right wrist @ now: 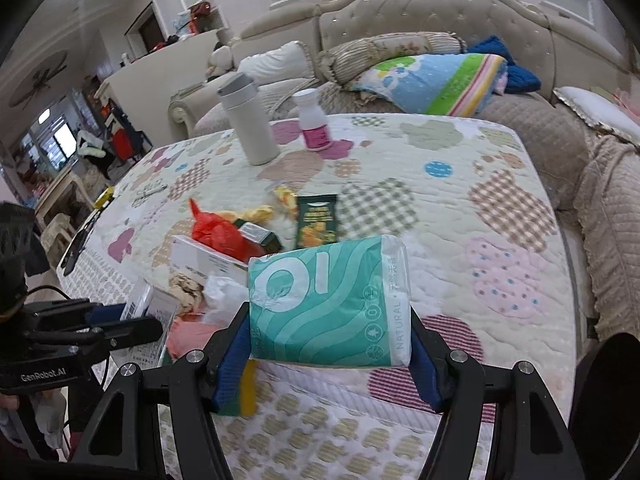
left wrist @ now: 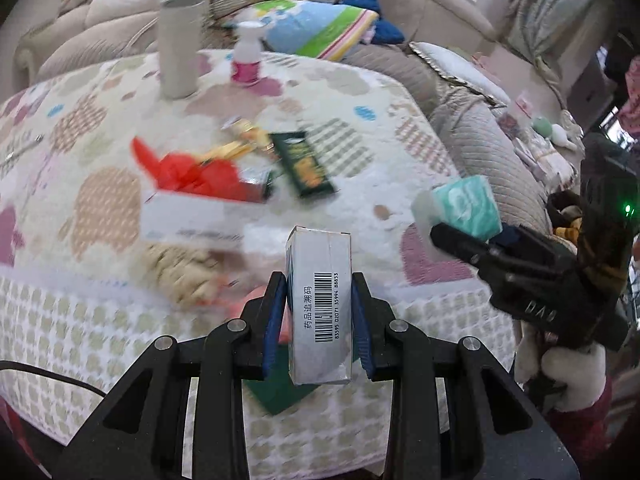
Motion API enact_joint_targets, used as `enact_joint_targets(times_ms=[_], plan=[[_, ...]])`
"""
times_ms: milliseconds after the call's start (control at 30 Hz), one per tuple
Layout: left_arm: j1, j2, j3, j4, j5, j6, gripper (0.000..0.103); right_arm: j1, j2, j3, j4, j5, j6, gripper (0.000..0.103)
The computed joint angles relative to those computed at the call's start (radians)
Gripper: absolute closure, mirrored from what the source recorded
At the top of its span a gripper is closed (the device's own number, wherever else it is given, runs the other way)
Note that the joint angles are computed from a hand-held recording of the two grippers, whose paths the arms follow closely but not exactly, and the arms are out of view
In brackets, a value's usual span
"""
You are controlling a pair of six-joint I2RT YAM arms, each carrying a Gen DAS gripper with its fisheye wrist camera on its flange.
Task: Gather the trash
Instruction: 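Carry the tissue pack and barcode box with both tools over the bin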
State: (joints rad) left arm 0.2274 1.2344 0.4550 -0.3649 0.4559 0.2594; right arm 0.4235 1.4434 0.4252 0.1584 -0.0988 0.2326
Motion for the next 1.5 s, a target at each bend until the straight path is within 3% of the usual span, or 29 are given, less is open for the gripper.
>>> enact_joint_targets(times_ms=[267, 567, 667, 1100, 1267, 1500], plan=[[-0.222, 0.04, 0.036, 0.079, -0.075, -0.172, 0.073, -0.154, -0.095, -0.068, -0.032, -0.065, -0.05, 0.036], [-0.336, 0.079, 0.055, 0.117, -0.119, -0.259, 0.073, -0.47, -0.142, -0.092, -0.134, -0.333, -0.177, 0.036], [-0.38, 0.082, 0.066, 0.118, -0.125, -0.288, 0.073, -0.554, -0.14, -0.085, -0.177, -0.376, -0.223, 0.036], [-0.762, 0.132, 0.159, 0.142, -0.266, -0.462, 0.073, -0.891, -0.14, -0.089, -0.276, -0.427, -0.432, 0.036], [-0.93, 0.236, 0.245, 0.171, -0.328, -0.531, 0.073, -1.066, -0.088, -0.074, -0.298, -0.449, -0.552, 0.036], [-1.037, 0.42, 0.385, 0.213, -0.301, -0.603, 0.073, -1.249, 0.032, -0.026, -0.283, -0.447, -0.669, 0.035]])
